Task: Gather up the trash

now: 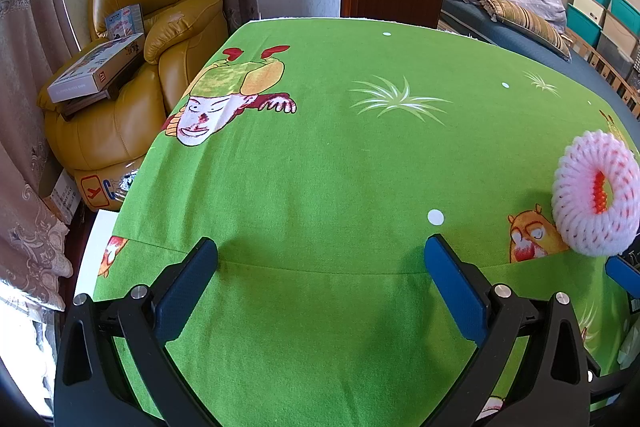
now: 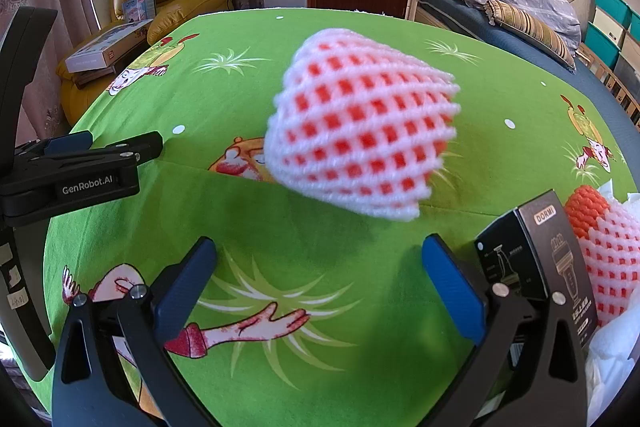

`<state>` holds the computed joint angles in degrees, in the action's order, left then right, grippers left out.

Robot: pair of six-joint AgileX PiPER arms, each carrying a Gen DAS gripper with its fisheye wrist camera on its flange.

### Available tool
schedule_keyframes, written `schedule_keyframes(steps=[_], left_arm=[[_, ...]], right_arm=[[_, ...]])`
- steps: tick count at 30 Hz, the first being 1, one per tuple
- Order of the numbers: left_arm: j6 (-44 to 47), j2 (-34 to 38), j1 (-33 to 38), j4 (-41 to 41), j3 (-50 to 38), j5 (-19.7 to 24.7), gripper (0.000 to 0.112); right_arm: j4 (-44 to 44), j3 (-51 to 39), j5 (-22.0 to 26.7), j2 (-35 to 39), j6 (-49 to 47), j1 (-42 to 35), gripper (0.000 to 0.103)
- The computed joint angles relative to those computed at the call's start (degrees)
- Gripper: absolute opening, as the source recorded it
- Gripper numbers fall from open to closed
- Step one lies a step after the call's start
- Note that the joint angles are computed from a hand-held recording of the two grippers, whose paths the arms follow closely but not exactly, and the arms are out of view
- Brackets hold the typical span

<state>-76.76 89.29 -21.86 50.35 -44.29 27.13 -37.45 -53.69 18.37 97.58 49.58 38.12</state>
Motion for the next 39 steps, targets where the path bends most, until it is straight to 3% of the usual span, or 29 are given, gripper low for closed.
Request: schedule_keyframes(steps=[39], left_arm=[[-0.13, -0.01, -0.01, 0.15, 0.13, -0.12, 0.097]], right_arm=[[-0.14, -0.01, 0.01, 0.03, 0.14, 0.07, 0.100]])
